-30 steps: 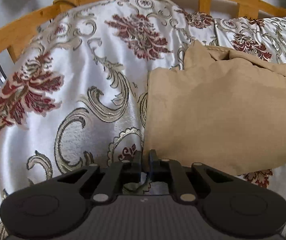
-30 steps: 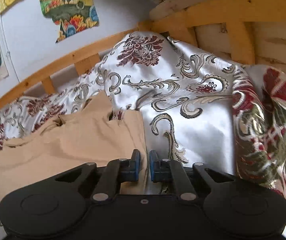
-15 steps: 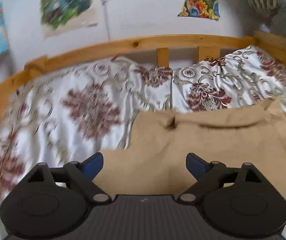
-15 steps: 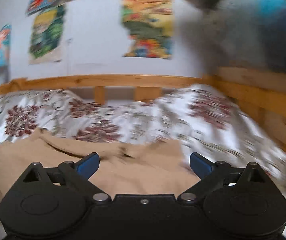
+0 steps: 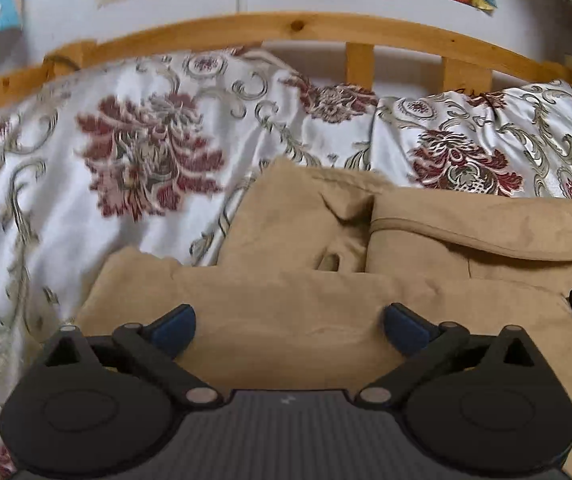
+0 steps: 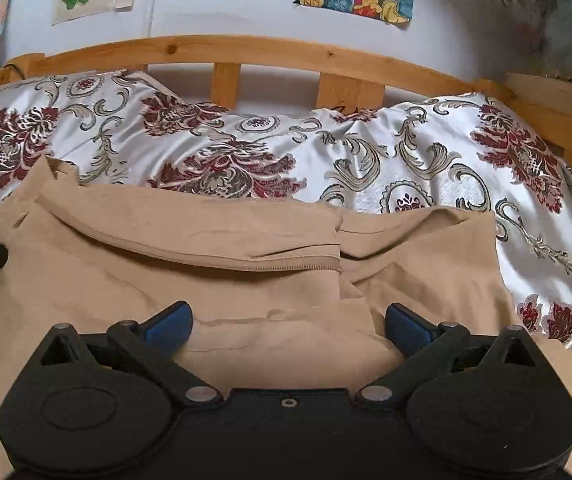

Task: Fold large clothes
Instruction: 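Open both grippers and smooth the folded jacket flat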

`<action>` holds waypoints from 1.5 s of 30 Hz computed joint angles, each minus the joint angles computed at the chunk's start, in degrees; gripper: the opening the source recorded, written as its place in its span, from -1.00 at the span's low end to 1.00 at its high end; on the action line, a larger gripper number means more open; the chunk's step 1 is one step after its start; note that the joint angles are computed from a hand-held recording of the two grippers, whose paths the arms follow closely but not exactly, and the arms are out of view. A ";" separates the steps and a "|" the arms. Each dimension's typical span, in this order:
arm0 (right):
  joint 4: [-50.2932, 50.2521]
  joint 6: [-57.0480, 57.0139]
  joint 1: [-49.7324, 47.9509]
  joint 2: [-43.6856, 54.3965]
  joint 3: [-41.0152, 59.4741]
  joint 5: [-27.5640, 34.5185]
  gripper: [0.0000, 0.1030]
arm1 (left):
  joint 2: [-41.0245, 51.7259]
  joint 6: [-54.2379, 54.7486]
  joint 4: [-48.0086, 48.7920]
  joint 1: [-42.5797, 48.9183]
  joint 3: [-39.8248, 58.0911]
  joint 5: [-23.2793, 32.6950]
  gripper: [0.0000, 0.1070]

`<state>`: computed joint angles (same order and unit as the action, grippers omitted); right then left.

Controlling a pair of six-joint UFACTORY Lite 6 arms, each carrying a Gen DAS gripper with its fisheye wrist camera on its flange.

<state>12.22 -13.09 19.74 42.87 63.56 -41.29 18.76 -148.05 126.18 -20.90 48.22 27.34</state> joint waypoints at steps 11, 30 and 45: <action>-12.18 15.92 -5.29 -22.71 -23.89 -0.96 0.82 | -12.20 20.63 -18.94 -8.39 -7.87 5.65 0.92; -7.65 9.90 -11.53 -20.35 -43.79 -23.22 0.98 | -12.76 13.92 -23.09 -19.89 -14.93 14.86 0.92; -5.48 27.88 -6.09 -55.20 -55.31 12.55 0.99 | -19.34 25.39 -40.89 -23.00 -13.39 13.13 0.92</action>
